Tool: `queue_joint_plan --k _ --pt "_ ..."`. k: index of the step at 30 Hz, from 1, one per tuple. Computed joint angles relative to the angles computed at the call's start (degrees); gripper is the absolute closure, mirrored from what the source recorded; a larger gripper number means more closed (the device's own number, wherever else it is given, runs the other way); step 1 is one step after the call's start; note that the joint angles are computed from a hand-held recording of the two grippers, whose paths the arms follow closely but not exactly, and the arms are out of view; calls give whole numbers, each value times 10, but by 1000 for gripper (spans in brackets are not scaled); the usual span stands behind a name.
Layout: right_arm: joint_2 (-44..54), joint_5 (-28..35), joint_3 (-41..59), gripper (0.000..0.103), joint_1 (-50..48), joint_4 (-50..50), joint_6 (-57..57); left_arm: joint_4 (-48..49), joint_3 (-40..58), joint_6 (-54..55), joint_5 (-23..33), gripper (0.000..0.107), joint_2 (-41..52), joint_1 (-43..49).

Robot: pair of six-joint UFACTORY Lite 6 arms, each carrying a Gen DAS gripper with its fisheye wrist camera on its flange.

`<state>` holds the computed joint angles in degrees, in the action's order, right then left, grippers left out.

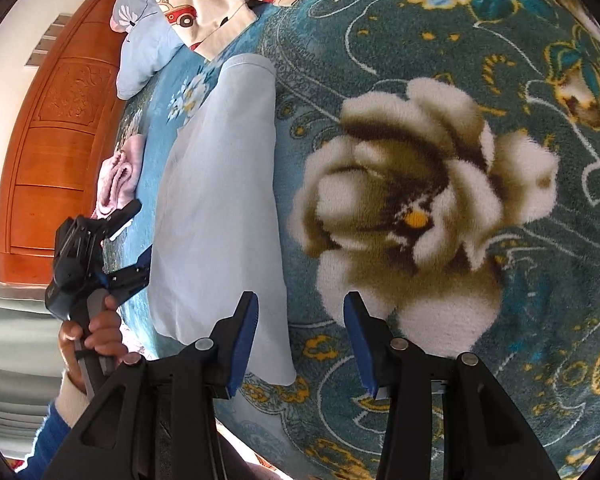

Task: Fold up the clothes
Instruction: 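Grasp the edge of the light blue shirt bundle with the left gripper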

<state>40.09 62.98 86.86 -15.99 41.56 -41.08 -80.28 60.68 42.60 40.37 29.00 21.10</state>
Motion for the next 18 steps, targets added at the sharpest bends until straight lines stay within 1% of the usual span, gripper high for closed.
queue_joint_plan --k 3,6,11,12,14,18 --pt "18 6 22 57 -4 -5 10 36 68 -16 15 33 52 -24" --pt "39 13 46 57 -7 -11 22 78 123 -39 17 33 92 -39" --pt "73 25 85 57 -6 -17 39 86 185 -31 57 36 145 -33" --pt "79 28 91 57 -6 -17 42 93 200 -35 63 38 155 -35" --pt "88 33 100 57 -8 -15 45 114 231 -50 67 48 175 -44" --pt "101 45 115 57 -12 -12 49 136 274 -80 69 56 202 -55"
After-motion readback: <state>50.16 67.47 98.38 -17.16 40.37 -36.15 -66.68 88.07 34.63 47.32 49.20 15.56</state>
